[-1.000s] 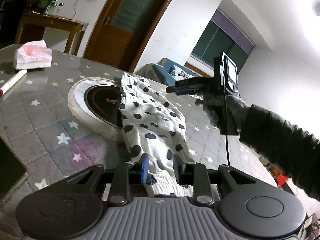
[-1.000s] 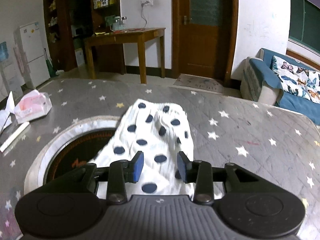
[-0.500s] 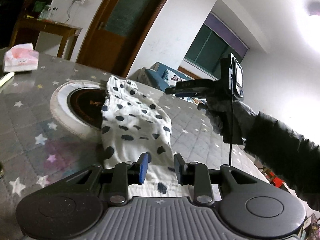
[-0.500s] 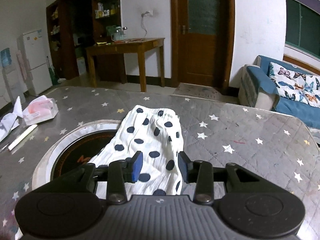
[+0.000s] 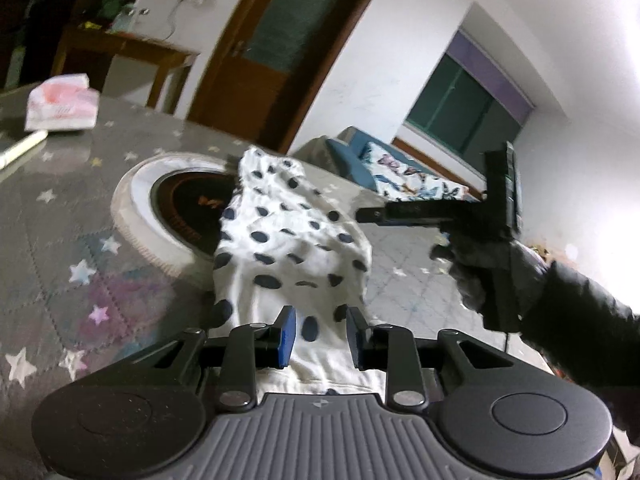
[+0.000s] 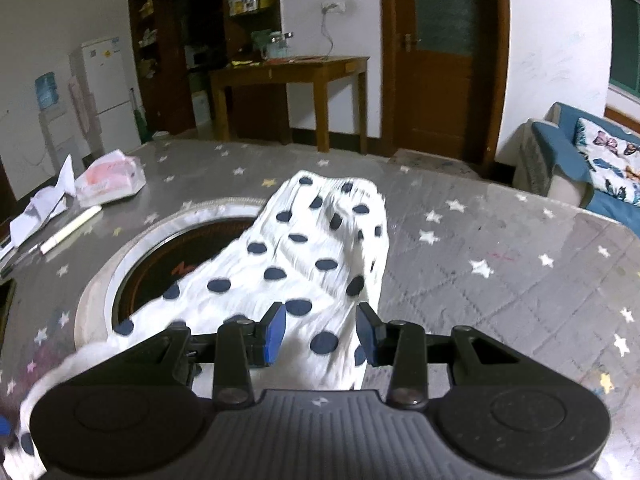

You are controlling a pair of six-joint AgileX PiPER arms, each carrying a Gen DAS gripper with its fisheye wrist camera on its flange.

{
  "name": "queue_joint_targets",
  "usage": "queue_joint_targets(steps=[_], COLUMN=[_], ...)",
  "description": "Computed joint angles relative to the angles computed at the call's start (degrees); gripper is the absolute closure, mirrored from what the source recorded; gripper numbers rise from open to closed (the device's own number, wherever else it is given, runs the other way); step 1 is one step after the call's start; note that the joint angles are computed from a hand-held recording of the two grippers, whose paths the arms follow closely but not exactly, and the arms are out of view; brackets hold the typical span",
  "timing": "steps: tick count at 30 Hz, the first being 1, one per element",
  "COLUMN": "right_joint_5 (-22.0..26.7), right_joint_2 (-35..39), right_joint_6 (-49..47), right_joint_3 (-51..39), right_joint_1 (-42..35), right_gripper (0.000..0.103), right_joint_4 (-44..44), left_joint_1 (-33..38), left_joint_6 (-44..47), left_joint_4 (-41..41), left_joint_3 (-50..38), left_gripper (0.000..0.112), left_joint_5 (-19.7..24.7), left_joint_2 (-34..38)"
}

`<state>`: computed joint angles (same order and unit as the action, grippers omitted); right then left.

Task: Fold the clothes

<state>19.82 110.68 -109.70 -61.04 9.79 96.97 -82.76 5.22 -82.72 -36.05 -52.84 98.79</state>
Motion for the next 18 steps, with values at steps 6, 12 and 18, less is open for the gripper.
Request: queue_joint_targets(steps=[6, 12, 18], right_joint_5=[4.59, 9.82, 13.14], right_joint_2=[3.03, 5.09, 6.34], right_joint_6=[0.69, 1.48, 1.37], right_joint_3=[0.09, 0.79, 0.47], right_joint_1=[-4.0, -8.46, -10.8], right_gripper=[0.063, 0.063, 0.065], right_joint_4=[-0.5, -1.71, -4.05], left_joint_1=[4.3, 10.03, 9.73], left_joint_6=[5.21, 8.55, 8.36], left_joint_4=[0.35, -2.87, -6.89], left_joint_3=[-2.36, -4.47, -3.44], left_gripper=[0.081, 0.083, 0.083], left_joint_5=[3.5, 8.43, 9.68], left_joint_2=[-0.14, 2.48, 2.46])
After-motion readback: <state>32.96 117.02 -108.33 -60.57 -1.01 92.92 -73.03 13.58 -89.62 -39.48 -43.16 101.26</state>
